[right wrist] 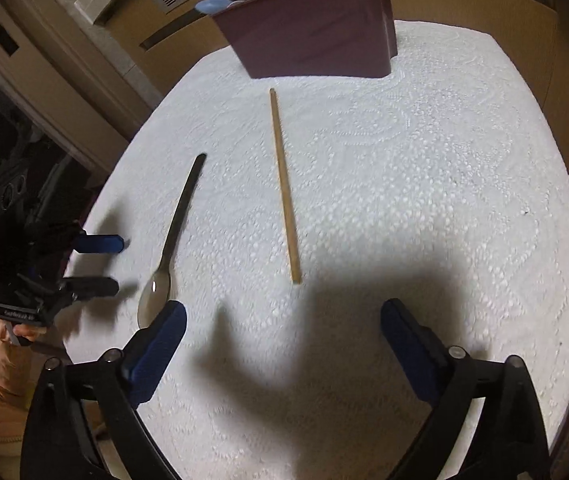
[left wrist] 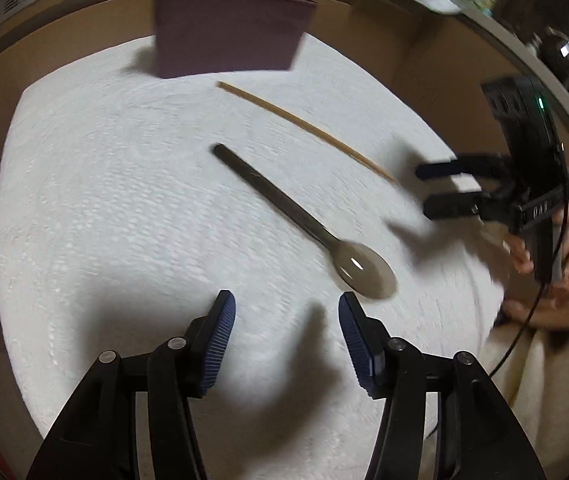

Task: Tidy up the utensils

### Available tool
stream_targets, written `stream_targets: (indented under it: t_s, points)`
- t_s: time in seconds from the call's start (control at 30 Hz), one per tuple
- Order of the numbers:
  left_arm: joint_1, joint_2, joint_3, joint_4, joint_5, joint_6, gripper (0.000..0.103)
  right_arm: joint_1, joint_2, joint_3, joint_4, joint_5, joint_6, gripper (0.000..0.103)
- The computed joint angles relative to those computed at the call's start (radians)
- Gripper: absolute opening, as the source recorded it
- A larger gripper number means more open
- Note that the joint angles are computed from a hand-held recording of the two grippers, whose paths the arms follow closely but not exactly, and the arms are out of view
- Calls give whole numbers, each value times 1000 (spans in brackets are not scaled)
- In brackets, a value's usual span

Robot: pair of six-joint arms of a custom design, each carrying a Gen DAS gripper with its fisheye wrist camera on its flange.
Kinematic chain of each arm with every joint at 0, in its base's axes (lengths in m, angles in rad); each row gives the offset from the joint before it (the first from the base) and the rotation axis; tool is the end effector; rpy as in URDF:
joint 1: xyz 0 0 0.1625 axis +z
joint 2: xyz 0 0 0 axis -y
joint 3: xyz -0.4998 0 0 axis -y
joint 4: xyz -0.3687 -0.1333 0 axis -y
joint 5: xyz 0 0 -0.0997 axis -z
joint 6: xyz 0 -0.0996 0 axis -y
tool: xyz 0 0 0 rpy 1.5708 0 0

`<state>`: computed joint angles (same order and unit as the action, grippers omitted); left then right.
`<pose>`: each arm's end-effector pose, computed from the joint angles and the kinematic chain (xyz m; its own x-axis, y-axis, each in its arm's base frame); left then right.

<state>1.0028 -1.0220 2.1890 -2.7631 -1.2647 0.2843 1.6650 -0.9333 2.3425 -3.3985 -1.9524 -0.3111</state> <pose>-0.1354 -0.5158 0.1574 -0.6246 0.7225 -0.2962 0.7428 0.6668 0.0602 0.1414 -0.4743 0.1563 -0.8668 -0.2181 0.4483 -0.3690 0.8854 -0.2827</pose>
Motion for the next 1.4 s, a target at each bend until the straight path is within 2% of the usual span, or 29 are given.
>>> stream_targets:
  t_s: [0.07,0.2,0.33,0.47,0.53,0.57,0.67,0.7,0.77,0.9,0.93,1.0,1.1,1.17,1.33,1.37,1.4]
  points:
    - [-40,15,39,-27,45,29,56,10,2,13,-2,-21,-16,103]
    - [-120,76,98,-159,164,98,57,18,10,49,-45,-46,-69,103]
    - [-129,125,61,-209,172,90,57,25,20,85,-108,-75,-119,103]
    - [-113,206,-29,-318,185,68,57,29,40,101,-179,-87,-116,103]
    - [-96,210,-79,-285,147,51,57,34,48,102,-199,-99,-112,103]
    - [-82,213,-112,-252,102,52,57,36,50,103,-205,-103,-108,103]
    - [-37,209,-207,-72,-10,64,59,37,44,102,-188,-108,-112,103]
    - [-29,203,-217,-29,-21,58,59,39,46,97,-178,-109,-106,103]
    - [-9,200,-242,46,-38,54,59,46,52,102,-190,-123,-133,103]
    - [30,148,-262,196,-142,32,60,66,88,117,-256,-171,-220,103]
    - [28,129,-248,215,-147,30,61,70,88,119,-260,-180,-228,103]
    - [9,90,-200,221,-100,50,61,69,76,122,-261,-173,-235,102]
    - [-37,36,-126,204,-27,128,62,76,65,124,-323,-184,-264,102]
    - [-77,16,-74,181,33,202,72,78,43,116,-334,-193,-265,102]
    - [-154,65,10,74,176,311,73,64,-21,89,-271,-168,-231,102]
    - [-164,88,17,31,195,326,73,64,-28,85,-275,-167,-229,102]
    - [-162,97,10,16,185,329,73,68,-29,81,-281,-173,-232,102]
